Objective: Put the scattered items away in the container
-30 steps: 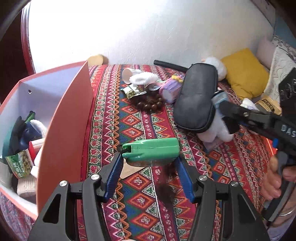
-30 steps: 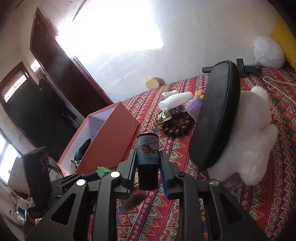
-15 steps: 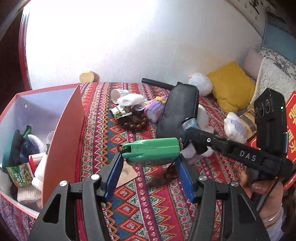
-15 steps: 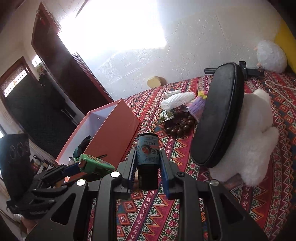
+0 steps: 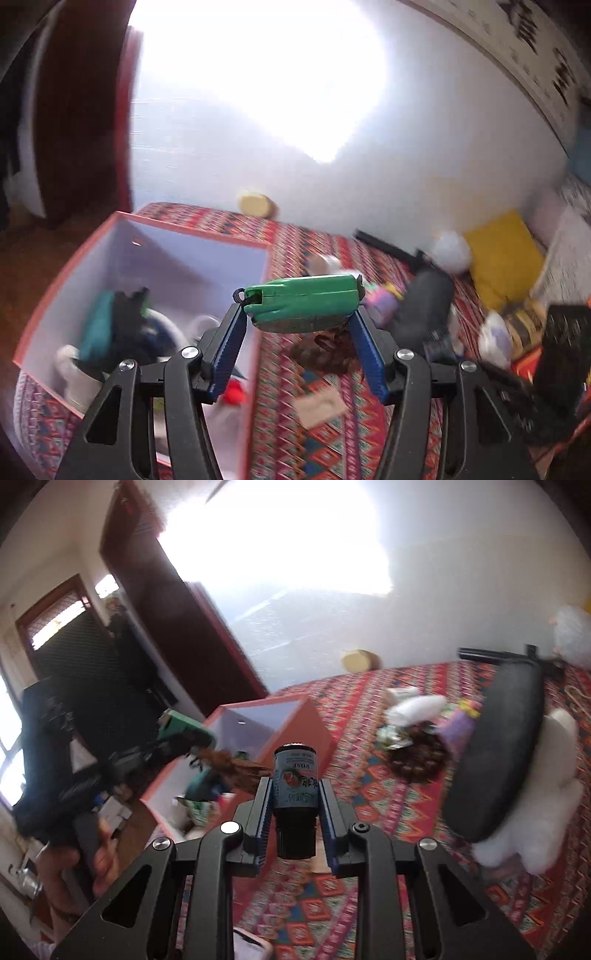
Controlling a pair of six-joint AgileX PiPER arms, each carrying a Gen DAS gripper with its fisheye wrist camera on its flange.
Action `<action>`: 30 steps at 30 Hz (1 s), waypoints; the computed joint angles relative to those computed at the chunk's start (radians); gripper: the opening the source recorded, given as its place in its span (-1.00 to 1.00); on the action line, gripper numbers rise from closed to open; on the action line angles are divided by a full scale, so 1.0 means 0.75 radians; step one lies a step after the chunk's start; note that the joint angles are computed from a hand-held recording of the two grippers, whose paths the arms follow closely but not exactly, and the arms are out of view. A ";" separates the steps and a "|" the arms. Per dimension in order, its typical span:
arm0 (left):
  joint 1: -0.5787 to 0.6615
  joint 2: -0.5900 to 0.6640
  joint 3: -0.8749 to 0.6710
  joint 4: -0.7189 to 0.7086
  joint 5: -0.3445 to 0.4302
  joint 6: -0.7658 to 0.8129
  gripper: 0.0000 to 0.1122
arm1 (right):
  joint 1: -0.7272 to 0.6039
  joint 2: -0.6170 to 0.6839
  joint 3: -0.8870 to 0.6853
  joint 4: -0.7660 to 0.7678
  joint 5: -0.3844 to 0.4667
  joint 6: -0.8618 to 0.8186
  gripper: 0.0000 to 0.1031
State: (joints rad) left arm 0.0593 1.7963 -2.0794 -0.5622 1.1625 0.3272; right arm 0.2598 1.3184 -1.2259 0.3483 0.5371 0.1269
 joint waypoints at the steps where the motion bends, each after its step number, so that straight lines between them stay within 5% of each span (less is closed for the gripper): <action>1: 0.026 0.032 -0.054 0.018 -0.007 -0.017 0.00 | 0.046 0.047 -0.061 -0.056 0.006 0.044 -0.56; 5: 0.078 0.046 -0.026 0.158 -0.187 -0.036 0.01 | 0.217 0.301 -0.367 -0.271 0.085 0.186 -0.56; 11: 0.117 0.150 -0.095 0.194 -0.192 -0.071 0.01 | 0.352 0.678 -0.861 -0.452 0.274 0.269 -0.56; 13: 0.118 0.138 -0.071 0.240 -0.252 -0.100 0.19 | 0.372 0.754 -0.962 -0.516 0.313 0.325 -0.46; 14: 0.102 0.102 -0.015 0.311 -0.326 -0.127 0.60 | 0.386 0.787 -1.009 -0.559 0.333 0.369 -0.30; 15: 0.074 0.058 0.051 0.435 -0.410 -0.191 0.84 | 0.398 0.806 -1.037 -0.605 0.345 0.416 0.46; 16: 0.068 0.030 0.094 0.516 -0.467 -0.221 0.84 | 0.421 0.798 -1.018 -0.698 0.323 0.512 0.99; 23: 0.034 -0.142 0.294 0.653 -0.606 -0.174 0.84 | 0.512 0.680 -0.882 -0.943 0.310 0.688 0.96; 30: 0.019 -0.330 0.446 0.523 -0.584 -0.059 0.84 | 0.615 0.464 -0.696 -1.168 0.427 0.953 0.97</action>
